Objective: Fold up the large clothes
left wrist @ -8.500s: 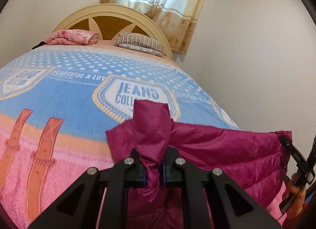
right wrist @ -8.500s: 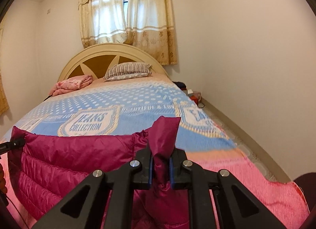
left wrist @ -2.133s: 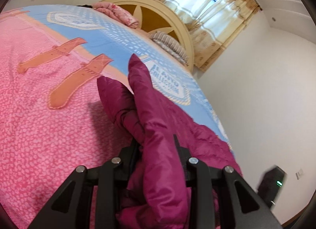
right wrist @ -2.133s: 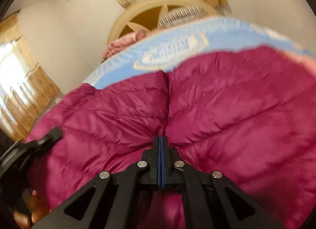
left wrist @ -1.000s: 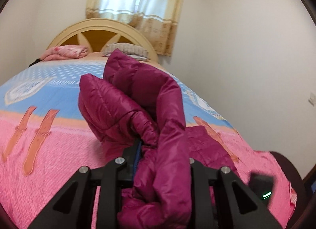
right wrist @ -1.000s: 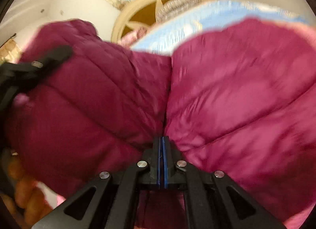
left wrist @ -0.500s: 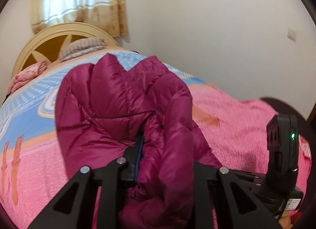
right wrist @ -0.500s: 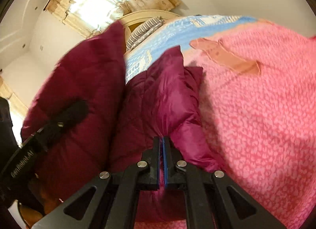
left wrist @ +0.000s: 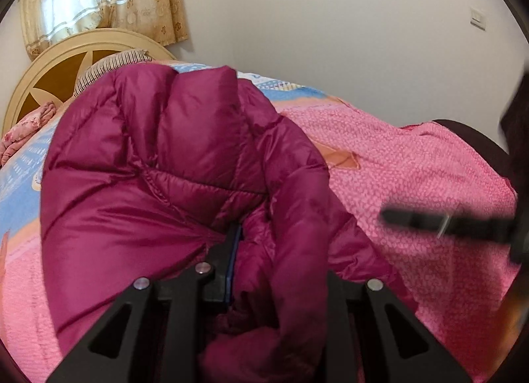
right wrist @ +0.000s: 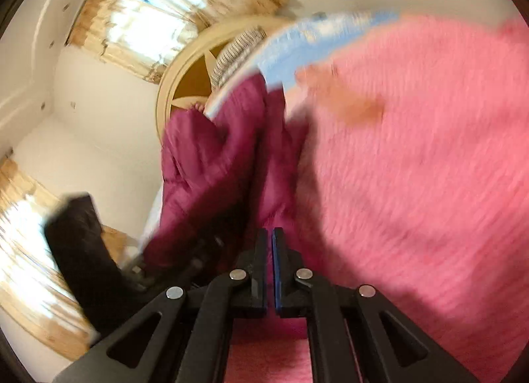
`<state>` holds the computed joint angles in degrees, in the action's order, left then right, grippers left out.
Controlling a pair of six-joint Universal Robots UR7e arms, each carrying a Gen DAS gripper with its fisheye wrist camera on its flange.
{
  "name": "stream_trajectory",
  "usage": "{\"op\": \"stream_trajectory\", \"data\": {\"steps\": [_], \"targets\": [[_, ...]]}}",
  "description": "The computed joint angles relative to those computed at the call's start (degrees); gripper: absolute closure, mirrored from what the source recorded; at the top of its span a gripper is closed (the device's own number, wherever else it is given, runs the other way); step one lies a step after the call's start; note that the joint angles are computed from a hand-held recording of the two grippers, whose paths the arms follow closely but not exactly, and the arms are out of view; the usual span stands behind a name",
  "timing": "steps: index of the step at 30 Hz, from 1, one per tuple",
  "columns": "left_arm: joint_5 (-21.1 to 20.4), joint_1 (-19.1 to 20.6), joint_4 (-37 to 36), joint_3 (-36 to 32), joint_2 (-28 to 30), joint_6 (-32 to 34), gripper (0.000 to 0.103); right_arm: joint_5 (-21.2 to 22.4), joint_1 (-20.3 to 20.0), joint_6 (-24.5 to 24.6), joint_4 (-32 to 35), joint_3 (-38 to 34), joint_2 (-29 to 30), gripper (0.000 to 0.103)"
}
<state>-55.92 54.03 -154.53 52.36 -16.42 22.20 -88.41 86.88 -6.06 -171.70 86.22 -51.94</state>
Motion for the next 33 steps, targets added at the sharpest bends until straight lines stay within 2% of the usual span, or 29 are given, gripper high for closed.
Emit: {"op": "stream_trajectory", "data": {"steps": [3, 6, 7, 10, 12, 15, 18, 19, 21, 22, 23, 27, 30, 32, 33], "targets": [[0.72, -0.20, -4.13, 1.52, 0.35, 2.48, 0.080, -1.91, 1.20, -1.50, 1.96, -5.38, 1.56, 0.101], [-0.25, -0.20, -5.17, 3.10, -0.69, 1.26, 0.080, -6.34, 2.12, -2.76, 9.40, -16.18, 7.03, 0.101], [-1.07, -0.09, -5.05, 3.50, -1.13, 0.26, 0.080, -5.55, 1.87, -2.71, 12.83, -19.91, 8.95, 0.101], [-2.78, 0.17, -6.02, 5.20, -2.28, -0.80, 0.080, -4.74, 1.40, -2.36, 17.51, -25.02, 12.07, 0.101], [-3.21, 0.17, -6.89, 5.82, -2.59, -0.68, 0.080, -3.41, 1.33, -2.84, 20.14, -30.37, 15.18, 0.101], [-3.49, -0.28, -9.56, 7.68, -3.21, 0.26, 0.080, -1.95, 1.00, -3.35, 27.99, -38.06, 19.64, 0.101], [-2.04, -0.96, -10.74, 8.67, -3.02, 2.51, 0.073, -1.45, 0.68, -4.19, 36.24, -45.69, 24.22, 0.101], [-1.00, -1.17, -10.78, 8.32, -2.50, 2.94, 0.073, -0.61, 0.30, -3.60, 38.80, -47.81, 25.31, 0.101], [-0.11, -1.22, -10.41, 7.48, -1.63, 3.36, 0.072, 4.49, -1.53, 0.44, 43.57, -51.42, 26.81, 0.103], [0.12, -1.31, -10.60, 7.60, -1.44, 3.50, 0.072, 6.96, -2.35, 1.79, 44.83, -51.81, 26.76, 0.103], [0.36, -1.44, -11.35, 8.17, -1.40, 4.02, 0.072, 7.47, -2.59, 1.84, 45.52, -51.51, 26.26, 0.103], [-0.30, -1.34, -11.35, 8.76, -1.71, 3.69, 0.072, 1.30, -1.28, 0.00, 45.80, -46.69, 21.54, 0.101], [-1.11, -0.96, -10.38, 8.05, -1.82, 3.04, 0.072, -1.77, -0.36, -0.96, 37.42, -36.83, 14.93, 0.100], [-0.85, -0.93, -10.23, 7.10, -1.38, 3.45, 0.072, 0.74, -0.09, -3.45, 31.67, -31.65, 11.54, 0.099], [-0.90, -0.79, -9.86, 6.29, -1.10, 3.70, 0.072, 1.78, 0.21, -5.04, 30.95, -30.97, 11.03, 0.096]]}}
